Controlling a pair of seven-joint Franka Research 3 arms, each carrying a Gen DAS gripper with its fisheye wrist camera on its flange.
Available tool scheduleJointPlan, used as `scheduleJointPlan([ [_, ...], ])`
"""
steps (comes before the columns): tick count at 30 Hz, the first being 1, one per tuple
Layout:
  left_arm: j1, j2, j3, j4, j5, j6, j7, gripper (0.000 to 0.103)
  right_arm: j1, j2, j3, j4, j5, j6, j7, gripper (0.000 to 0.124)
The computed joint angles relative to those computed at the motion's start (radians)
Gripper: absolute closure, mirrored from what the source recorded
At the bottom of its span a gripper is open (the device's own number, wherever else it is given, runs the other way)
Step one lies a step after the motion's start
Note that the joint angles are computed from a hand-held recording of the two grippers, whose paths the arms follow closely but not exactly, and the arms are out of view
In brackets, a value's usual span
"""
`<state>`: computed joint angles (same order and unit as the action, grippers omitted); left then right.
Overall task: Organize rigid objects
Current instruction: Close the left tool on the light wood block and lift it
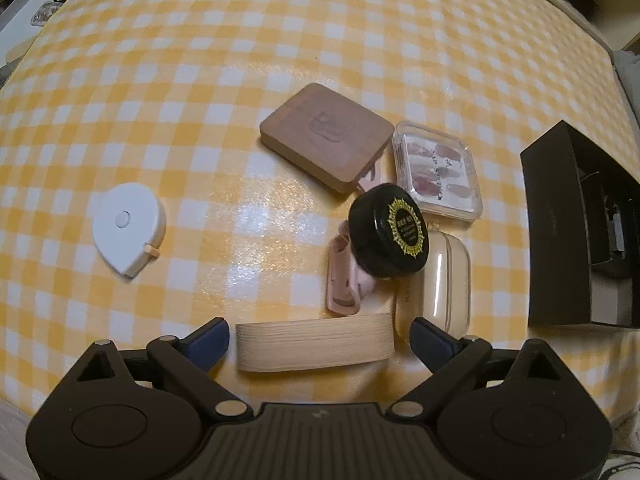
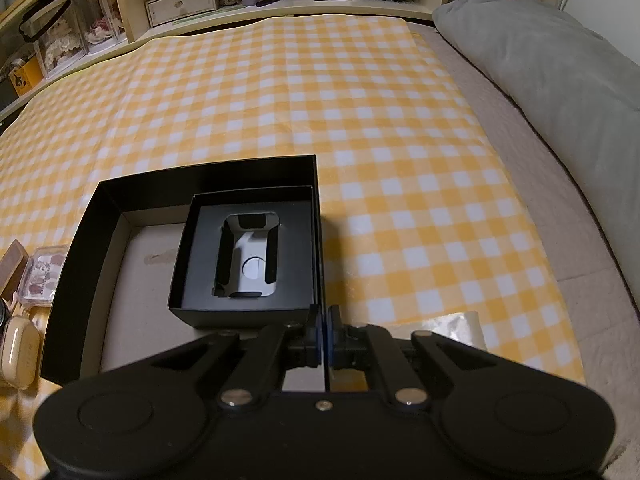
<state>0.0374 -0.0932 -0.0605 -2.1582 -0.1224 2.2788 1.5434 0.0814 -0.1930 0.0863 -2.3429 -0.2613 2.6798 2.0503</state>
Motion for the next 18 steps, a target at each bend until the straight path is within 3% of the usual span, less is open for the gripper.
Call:
scheduleJointPlan([
  [6, -0.004, 0.014, -0.011, -0.015, 0.071, 0.031, -0.034, 0.006, 0.0, -0.002, 0.001, -0.001, 0.001, -0.001, 0.004, 0.121],
  [8, -0.003, 0.019, -0.009, -0.015, 0.067, 0.037, -0.033, 0.007, 0.0, -0.002, 0.001, -0.001, -0.001, -0.001, 0.003, 0.121],
  [10, -0.004, 0.019, -0.008, -0.015, 0.058, 0.04, -0.019, 0.014, 0.001, -0.002, 0.001, -0.001, 0.0, -0.001, 0.004, 0.121],
  [15, -0.008, 0.012, -0.012, -0.014, 0.038, 0.024, -0.009, 0.014, 0.0, -0.001, 0.002, 0.0, -0.003, -0.002, 0.008, 0.121],
  [18, -0.011, -0.026, -0.008, -0.042, 0.008, 0.054, -0.029, 0.014, 0.001, -0.002, 0.003, 0.0, -0.005, -0.004, 0.01, 0.121],
])
